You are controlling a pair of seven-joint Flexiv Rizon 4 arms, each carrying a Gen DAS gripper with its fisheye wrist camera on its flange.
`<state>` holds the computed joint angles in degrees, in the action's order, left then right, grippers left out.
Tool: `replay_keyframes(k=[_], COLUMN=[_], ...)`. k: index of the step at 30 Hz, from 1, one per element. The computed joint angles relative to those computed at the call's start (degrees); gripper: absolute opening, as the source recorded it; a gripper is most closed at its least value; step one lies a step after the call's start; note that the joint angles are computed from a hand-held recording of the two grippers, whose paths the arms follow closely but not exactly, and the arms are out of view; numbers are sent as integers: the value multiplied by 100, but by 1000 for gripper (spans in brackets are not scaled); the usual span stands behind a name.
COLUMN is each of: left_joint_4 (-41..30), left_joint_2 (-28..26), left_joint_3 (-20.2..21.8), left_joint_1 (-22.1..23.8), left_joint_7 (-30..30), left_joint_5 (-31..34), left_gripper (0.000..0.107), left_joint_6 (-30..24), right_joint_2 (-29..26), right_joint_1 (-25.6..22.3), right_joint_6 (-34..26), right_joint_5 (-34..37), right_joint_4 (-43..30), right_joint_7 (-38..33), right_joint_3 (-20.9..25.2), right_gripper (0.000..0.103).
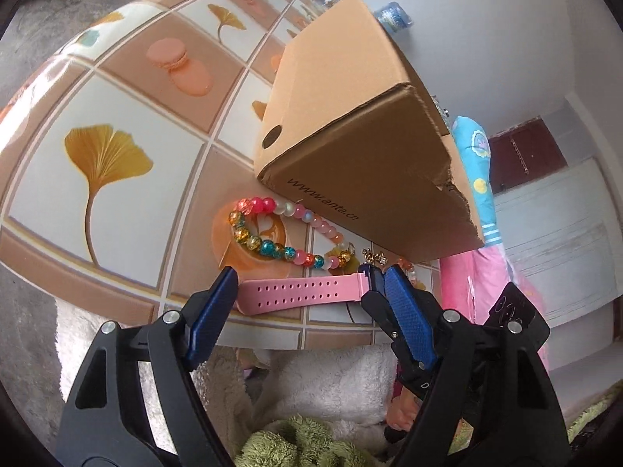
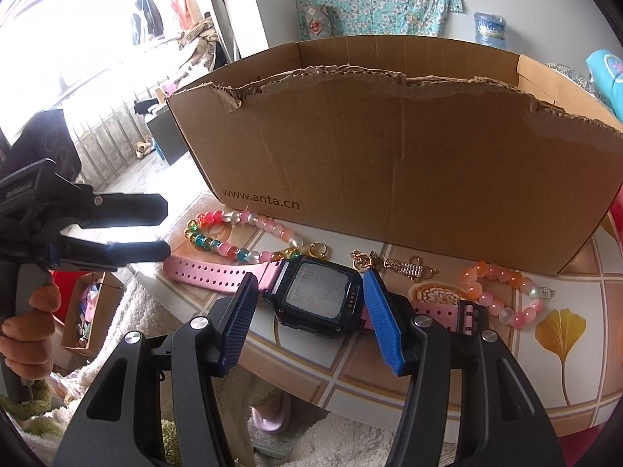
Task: Organize jewelry
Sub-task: 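Lower the right tool onto the black watch face and close its fingers, then hold the watch in the right tool and adjust the grip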
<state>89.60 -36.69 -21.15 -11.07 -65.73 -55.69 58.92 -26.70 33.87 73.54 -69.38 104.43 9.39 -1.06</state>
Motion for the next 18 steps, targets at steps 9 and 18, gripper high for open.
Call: replay_keyframes(k=[9,18], left_joint_4=[-87,-255], left_joint_2=[-71,-114], left_joint_3=[23,170], left_joint_1=[-35,-147], left_joint_7=[-181,-641], left_joint_5=[-212,550], left_gripper=[78,82], left_joint_6=[-98,-148], right_joint_2=[65,59], right_joint_1=[-163,-497], right_joint_6=[334,862], right_joint_5=[-572,-1540], right_joint_4=[125,112], right_joint_7=[481,1479], right_joint_3=[-71,-86], right_gripper=[55,55])
